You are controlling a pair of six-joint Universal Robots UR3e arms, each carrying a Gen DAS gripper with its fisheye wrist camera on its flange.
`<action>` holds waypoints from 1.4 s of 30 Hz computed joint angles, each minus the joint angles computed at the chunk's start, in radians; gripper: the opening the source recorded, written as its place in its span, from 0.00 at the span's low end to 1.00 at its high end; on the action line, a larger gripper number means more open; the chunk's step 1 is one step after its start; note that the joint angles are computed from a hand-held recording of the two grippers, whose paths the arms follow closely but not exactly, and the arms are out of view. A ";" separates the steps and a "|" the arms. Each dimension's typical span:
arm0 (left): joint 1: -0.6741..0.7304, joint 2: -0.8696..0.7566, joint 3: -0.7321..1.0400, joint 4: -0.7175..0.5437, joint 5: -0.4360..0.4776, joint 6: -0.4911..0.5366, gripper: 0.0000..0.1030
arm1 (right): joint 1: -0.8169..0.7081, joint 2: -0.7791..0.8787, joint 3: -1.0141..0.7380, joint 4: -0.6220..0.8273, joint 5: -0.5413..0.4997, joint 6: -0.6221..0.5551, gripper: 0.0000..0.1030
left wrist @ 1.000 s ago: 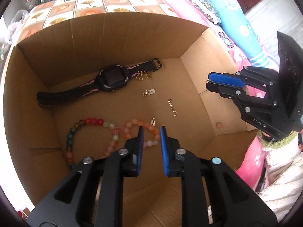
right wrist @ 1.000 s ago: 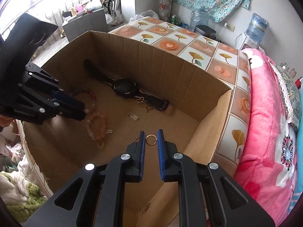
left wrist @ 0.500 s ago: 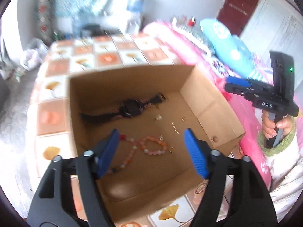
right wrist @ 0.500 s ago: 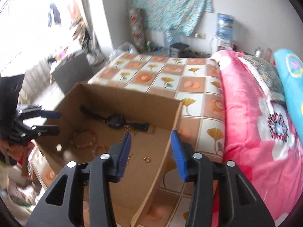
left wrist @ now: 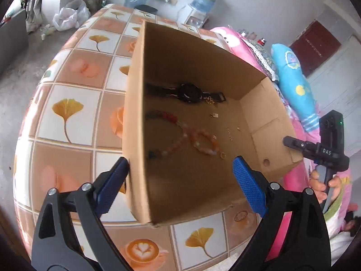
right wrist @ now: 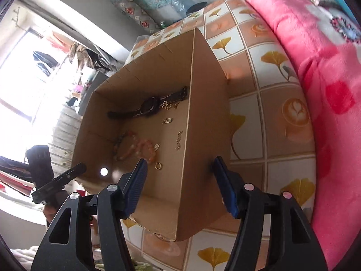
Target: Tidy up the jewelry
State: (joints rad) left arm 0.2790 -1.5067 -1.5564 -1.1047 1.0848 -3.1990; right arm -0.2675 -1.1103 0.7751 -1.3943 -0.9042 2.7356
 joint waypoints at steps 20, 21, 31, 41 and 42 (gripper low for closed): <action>0.093 0.398 -0.258 -0.172 -0.057 0.055 0.87 | -0.065 -0.414 0.481 -0.052 -0.055 -0.015 0.59; 0.091 0.412 -0.272 -0.174 -0.053 0.059 0.87 | -0.071 -0.428 0.499 -0.052 -0.054 -0.017 0.59; 0.070 0.608 -0.388 -0.087 0.090 0.039 0.88 | -0.188 -0.668 0.761 -0.139 -0.045 -0.026 0.62; -0.460 0.539 -0.339 0.003 0.737 -0.252 0.91 | -0.165 -1.061 0.992 -0.334 -0.249 -0.085 0.81; -0.505 0.522 -0.328 0.002 0.776 -0.269 0.91 | -0.154 -1.087 1.008 -0.337 -0.243 -0.084 0.83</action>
State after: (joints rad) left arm -0.2259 -0.9847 -1.8847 -1.1029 1.8609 -3.4684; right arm -0.4213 -2.1977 1.7826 -1.7312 -1.1475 2.6512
